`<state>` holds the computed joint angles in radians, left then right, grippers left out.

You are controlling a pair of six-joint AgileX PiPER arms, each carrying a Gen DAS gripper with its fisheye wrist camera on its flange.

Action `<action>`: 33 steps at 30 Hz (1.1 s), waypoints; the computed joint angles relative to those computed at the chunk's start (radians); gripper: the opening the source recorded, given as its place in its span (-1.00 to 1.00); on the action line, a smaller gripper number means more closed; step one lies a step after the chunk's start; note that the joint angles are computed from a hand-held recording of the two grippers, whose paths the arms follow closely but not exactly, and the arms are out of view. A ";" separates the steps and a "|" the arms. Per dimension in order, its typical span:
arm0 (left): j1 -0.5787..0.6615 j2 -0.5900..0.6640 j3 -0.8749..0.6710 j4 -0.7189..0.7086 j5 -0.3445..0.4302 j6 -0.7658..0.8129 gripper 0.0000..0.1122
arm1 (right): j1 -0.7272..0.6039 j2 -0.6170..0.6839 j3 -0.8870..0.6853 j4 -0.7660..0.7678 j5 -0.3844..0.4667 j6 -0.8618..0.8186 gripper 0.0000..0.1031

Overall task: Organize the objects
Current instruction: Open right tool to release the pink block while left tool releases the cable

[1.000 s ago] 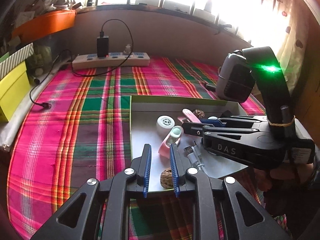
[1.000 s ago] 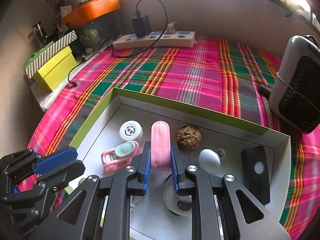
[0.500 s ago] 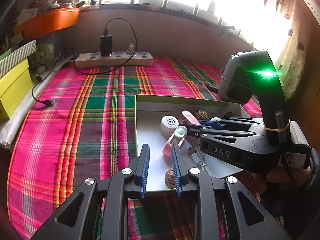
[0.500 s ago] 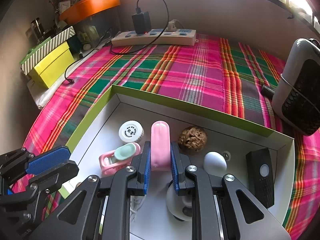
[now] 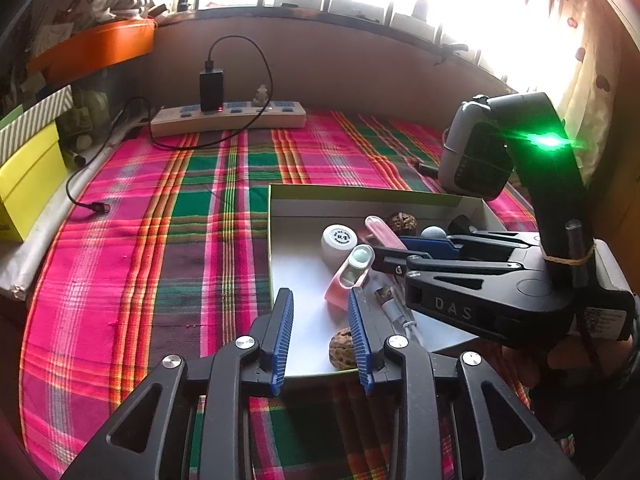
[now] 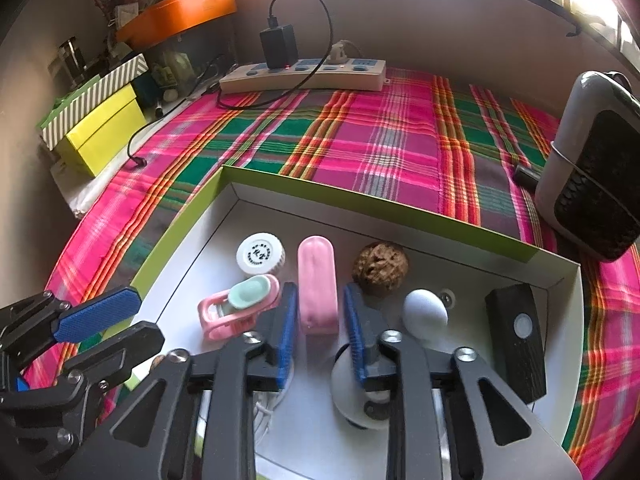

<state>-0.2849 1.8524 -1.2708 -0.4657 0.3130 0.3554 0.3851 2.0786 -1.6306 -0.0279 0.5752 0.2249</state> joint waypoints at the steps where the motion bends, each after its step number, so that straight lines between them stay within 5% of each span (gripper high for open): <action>1: -0.003 -0.003 0.003 0.015 -0.002 -0.013 -0.53 | 0.002 -0.006 0.009 -0.008 -0.006 0.007 -0.43; 23: -0.068 -0.109 0.111 0.331 -0.034 -0.315 -0.51 | 0.067 -0.176 0.230 -0.221 -0.107 0.278 -0.43; 29: -0.120 -0.140 0.155 0.579 -0.033 -0.573 -0.51 | 0.104 -0.266 0.346 -0.372 -0.135 0.463 -0.43; 33: -0.149 -0.159 0.191 0.637 -0.033 -0.650 -0.50 | 0.123 -0.320 0.429 -0.461 -0.147 0.585 -0.24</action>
<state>-0.4335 1.6937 -1.0793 0.1713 0.2797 -0.2945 0.5078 1.7590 -1.2016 -0.4890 0.4282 0.8099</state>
